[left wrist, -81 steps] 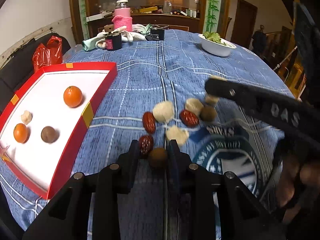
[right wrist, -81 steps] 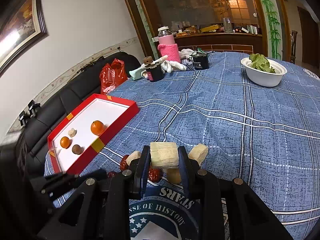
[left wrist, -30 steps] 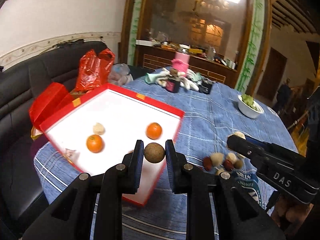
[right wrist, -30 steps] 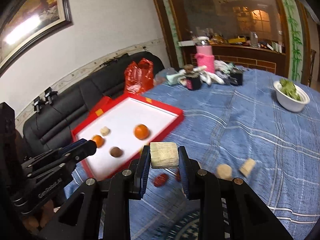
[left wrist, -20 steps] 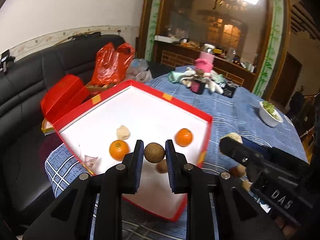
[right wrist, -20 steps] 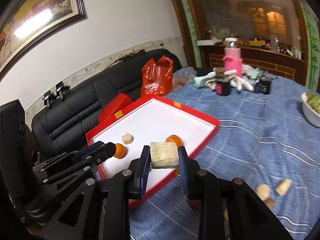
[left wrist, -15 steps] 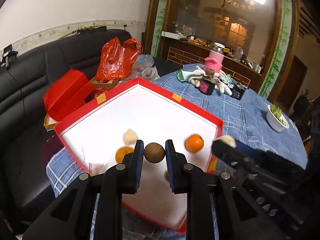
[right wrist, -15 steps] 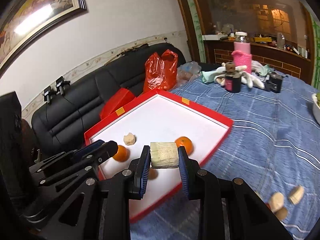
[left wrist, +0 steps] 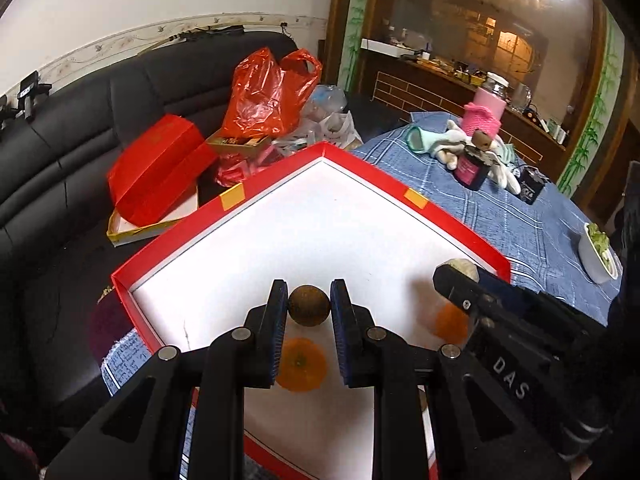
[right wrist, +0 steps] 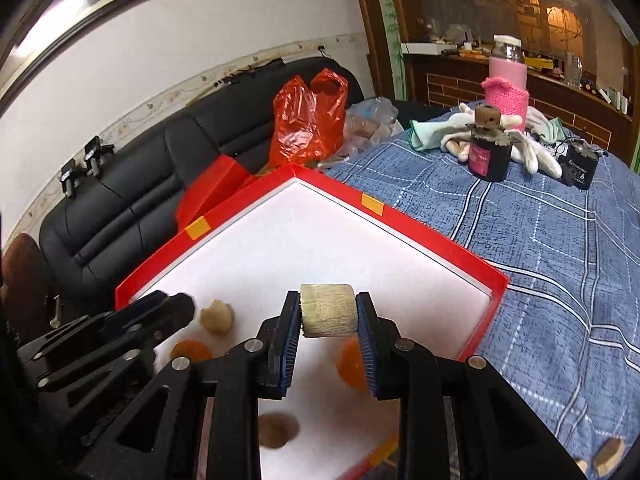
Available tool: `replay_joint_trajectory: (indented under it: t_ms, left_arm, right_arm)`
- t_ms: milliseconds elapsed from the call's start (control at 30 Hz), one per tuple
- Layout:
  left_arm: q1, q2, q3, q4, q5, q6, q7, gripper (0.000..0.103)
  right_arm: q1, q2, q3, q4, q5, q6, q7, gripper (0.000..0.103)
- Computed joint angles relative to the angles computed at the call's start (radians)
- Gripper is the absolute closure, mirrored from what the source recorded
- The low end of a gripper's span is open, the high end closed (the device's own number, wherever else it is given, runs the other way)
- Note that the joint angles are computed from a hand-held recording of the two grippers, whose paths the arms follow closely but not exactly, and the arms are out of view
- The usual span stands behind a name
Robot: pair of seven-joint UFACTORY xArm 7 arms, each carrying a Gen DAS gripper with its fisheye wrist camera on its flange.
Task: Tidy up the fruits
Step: 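Carry the kiwi and cake piece into the white box and open both tools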
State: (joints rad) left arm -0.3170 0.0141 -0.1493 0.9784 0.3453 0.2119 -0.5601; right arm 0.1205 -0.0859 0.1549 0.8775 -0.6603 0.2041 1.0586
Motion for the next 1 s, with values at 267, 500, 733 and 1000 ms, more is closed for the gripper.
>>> replay_joint_trajectory:
  t_ms: [267,500,733,1000]
  left_arm:
    - [-0.005,0.023,0.007,0.029,0.01,0.034,-0.018,0.083]
    - [-0.013,0.032,0.01,0.045,0.023,0.056,-0.031,0.083]
    - [-0.015,0.036,0.018,0.055,-0.002,0.092,-0.053,0.083]
    - [0.001,-0.01,0.015,0.008,0.031,0.084,-0.127,0.044]
  right_arm:
    - [0.034,0.056,-0.022,0.057,0.052,0.044,-0.063,0.076]
    - [0.067,0.078,-0.039,0.084,0.08,0.074,-0.089,0.075]
    - [0.081,0.08,-0.048,0.088,0.109,0.088,-0.109,0.072]
    - [0.056,-0.008,-0.026,0.007,0.048,0.057,-0.018,0.067]
